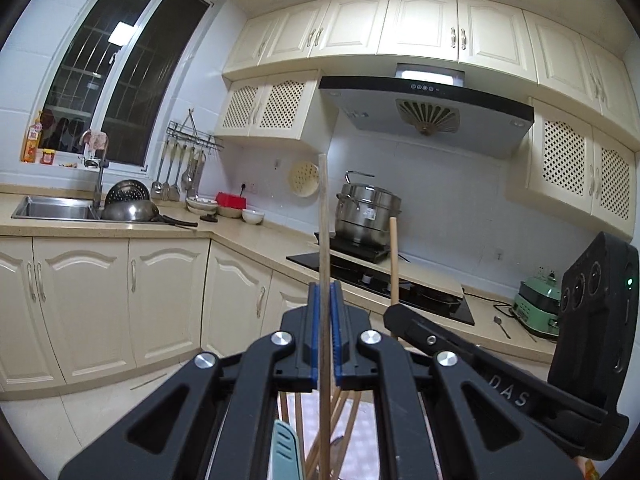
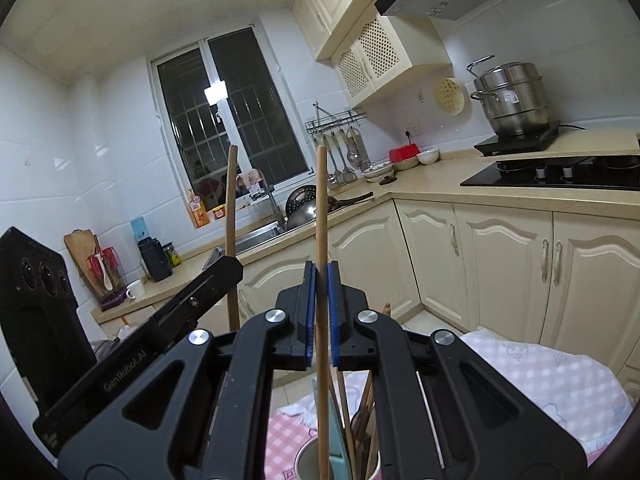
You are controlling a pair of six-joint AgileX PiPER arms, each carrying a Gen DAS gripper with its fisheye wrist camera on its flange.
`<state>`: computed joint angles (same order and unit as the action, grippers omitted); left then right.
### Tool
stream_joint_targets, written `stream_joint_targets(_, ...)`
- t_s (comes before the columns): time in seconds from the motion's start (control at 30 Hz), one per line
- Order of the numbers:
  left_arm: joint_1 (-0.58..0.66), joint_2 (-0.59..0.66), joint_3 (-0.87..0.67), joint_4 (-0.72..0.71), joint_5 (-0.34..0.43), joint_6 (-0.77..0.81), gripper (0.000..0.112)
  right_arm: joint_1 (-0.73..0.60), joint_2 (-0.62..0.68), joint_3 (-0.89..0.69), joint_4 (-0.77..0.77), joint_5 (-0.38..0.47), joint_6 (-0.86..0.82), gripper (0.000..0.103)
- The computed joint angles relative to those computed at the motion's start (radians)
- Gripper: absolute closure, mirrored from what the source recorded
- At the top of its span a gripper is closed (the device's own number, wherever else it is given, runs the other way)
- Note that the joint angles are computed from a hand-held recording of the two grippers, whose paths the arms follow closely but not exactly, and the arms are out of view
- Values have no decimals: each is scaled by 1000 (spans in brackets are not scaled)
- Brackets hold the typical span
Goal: Organize utensils
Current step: 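Drop a chopstick into the pink cup with the right gripper while the left drops another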
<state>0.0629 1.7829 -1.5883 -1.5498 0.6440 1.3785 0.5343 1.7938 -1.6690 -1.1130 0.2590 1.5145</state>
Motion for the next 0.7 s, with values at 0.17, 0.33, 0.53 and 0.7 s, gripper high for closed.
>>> stream_joint_targets(0.17,-22,28,13,-78,-42,92,107,5,47,-21,-106,22,97,97)
stream_joint_targets(0.33,-32,72,31,-115,-64,136,107,12,74,-3,-188,39,182,97)
stream_joint_targets(0.53,-30,100,66,-151,-67,183,107,15,81,27,-219,41,221,97)
stream_joint_targets(0.7,-28,101,94,-164,-63,213,107,15,84,33,-173,39,176,97)
